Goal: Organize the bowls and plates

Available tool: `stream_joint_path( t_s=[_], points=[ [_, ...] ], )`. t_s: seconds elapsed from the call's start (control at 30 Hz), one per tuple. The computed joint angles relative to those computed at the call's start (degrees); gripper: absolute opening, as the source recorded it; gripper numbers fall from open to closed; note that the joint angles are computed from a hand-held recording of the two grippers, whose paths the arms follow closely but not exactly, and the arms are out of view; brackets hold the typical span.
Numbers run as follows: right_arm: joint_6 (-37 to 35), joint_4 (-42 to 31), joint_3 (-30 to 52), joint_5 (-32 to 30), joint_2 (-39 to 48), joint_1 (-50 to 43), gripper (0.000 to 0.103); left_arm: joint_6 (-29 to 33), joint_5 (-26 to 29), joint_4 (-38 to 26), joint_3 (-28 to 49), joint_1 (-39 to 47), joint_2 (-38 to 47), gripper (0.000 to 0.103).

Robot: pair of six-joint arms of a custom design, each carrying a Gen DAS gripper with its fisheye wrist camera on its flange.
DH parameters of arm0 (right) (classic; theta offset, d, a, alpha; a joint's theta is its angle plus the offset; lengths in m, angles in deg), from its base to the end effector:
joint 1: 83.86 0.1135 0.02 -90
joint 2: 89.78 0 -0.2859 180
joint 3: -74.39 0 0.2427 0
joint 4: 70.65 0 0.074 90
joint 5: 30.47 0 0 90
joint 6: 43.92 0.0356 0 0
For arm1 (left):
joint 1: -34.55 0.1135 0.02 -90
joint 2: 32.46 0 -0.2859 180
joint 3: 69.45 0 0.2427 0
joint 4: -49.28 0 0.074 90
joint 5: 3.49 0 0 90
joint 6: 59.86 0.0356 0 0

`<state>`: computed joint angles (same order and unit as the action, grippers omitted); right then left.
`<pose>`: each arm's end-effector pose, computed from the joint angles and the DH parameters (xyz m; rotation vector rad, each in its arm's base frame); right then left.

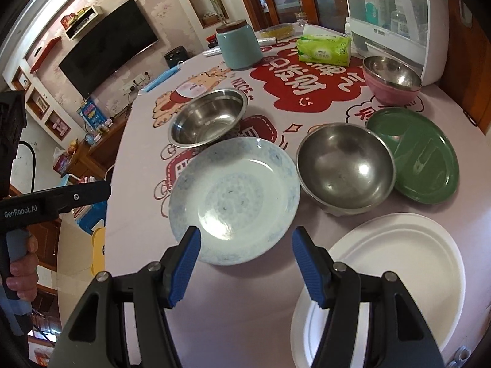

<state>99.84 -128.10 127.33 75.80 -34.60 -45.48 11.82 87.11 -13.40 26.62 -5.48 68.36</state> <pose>0.1268 0.0877 0.2453 0.4416 2.5283 0.2459 0.2736 -0.2303 0.2730 0.5281 2.7384 -0.2840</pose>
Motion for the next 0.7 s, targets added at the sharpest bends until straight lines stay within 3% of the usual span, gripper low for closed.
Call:
stream_joint_path(
  t_s=[0.3,0.7],
  points=[
    [-0.9,10.7,-6.0,-3.5,4.0,-4.9,0.062,0.7,3.1,4.7,-0.2,1.4,8.2,0.082],
    [-2.1,22.8,-13.5,-8.0,4.6,-11.5,0.062,-0.4,8.2,17.1,-4.3,3.4,12.6,0.082]
  ],
)
